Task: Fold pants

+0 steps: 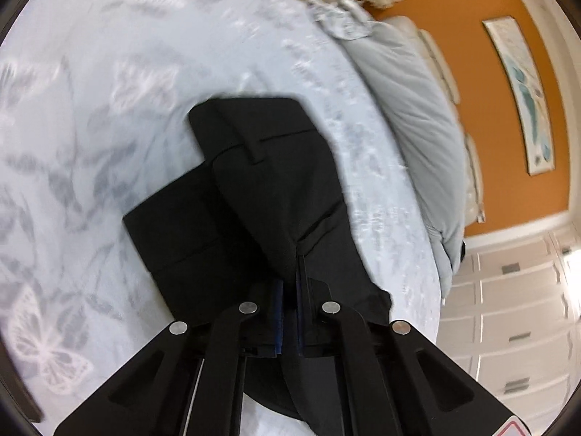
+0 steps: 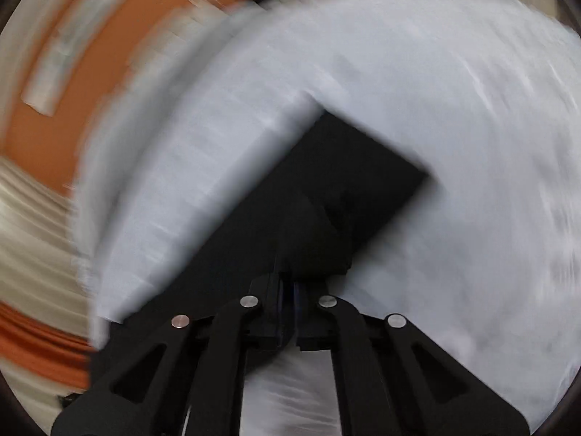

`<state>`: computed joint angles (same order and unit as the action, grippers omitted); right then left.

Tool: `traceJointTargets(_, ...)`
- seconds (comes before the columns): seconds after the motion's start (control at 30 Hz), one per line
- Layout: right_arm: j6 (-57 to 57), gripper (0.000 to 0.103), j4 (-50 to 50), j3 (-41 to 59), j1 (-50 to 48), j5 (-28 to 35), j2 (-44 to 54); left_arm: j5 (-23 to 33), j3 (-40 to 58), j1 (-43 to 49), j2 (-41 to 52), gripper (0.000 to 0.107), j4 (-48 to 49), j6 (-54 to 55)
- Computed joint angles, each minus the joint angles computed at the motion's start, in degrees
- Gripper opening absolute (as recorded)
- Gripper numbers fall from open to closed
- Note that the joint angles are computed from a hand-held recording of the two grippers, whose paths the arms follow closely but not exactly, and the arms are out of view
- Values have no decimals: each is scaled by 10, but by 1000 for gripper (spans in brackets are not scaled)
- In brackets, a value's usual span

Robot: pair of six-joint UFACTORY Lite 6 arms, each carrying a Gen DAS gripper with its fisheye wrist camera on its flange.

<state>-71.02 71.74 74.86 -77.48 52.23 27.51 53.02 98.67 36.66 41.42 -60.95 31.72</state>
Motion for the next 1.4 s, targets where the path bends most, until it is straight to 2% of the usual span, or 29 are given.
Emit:
traceJointTargets(0.07, -83, 2, 70, 20, -16, 76, -64, 19, -17, 1, -29, 3, 4, 20)
traceJointTargets(0.13, -131, 3, 100, 63, -28, 102, -61, -19, -58, -14, -53, 3, 30, 42)
traceJointTargets(0.17, -127, 6, 86, 114, -31, 109, -24, -37, -86, -19, -62, 4, 36, 60)
traceJointTargets(0.23, -58, 13, 11, 232, -28, 75, 95, -57, -161, -13, -68, 5, 19, 116)
traceJointTargets(0.3, 30, 16, -84, 296, -28, 30, 193, -67, -199, -7, -49, 6, -20, 151)
traceJointTargets(0.37, 50, 16, -138, 269, -36, 0, 218, -61, -239, 12, -38, 7, -97, 227)
traceJointTargets(0.43, -13, 25, -110, 195, -55, -2, 195, -37, -246, 29, -31, 8, -127, 253)
traceJointTargets(0.5, -81, 68, -67, 97, -72, -2, 132, -25, -237, 37, -23, 9, -127, 247)
traceJointTargets(0.6, -158, 89, 0, -2, -97, 28, 45, -32, -249, 40, -29, 11, -132, 269)
traceJointTargets(0.67, -159, 89, 4, -3, -110, 49, 40, -35, -250, 38, -29, 11, -138, 275)
traceJointTargets(0.73, -95, 89, -7, 6, -120, 62, 43, -35, -247, 34, -28, 11, -140, 272)
traceJointTargets(0.77, -69, 89, -5, 14, -129, 92, 52, -37, -246, 31, -27, 11, -143, 271)
traceJointTargets(0.83, -28, 82, -15, 48, -120, 130, 70, -32, -251, 39, -22, 11, -146, 283)
traceJointTargets(0.87, 0, 77, -32, 75, -95, 127, 81, -34, -252, 38, -22, 11, -148, 284)
traceJointTargets(0.9, 23, 76, -41, 89, -72, 115, 84, -34, -251, 38, -22, 11, -147, 284)
traceJointTargets(0.97, 80, 76, -70, 104, -20, 58, 82, -35, -252, 38, -24, 11, -147, 286)
traceJointTargets(1.1, 293, 73, -263, 134, 129, -159, 109, -34, -254, 38, -24, 12, -148, 287)
traceJointTargets(1.13, 327, 63, -310, 128, 159, -217, 104, -32, -252, 39, -23, 12, -147, 285)
traceJointTargets(1.17, 338, 36, -333, 114, 170, -252, 95, -29, -251, 41, -21, 12, -145, 284)
traceJointTargets(1.2, 325, 4, -332, 116, 175, -262, 93, -26, -249, 43, -19, 12, -144, 284)
traceJointTargets(1.27, 292, 3, -257, 158, 171, -211, 115, -20, -245, 46, -16, 12, -141, 280)
traceJointTargets(1.4, 126, 3, -18, 212, 63, 29, 77, -8, -240, 55, -9, 13, -137, 284)
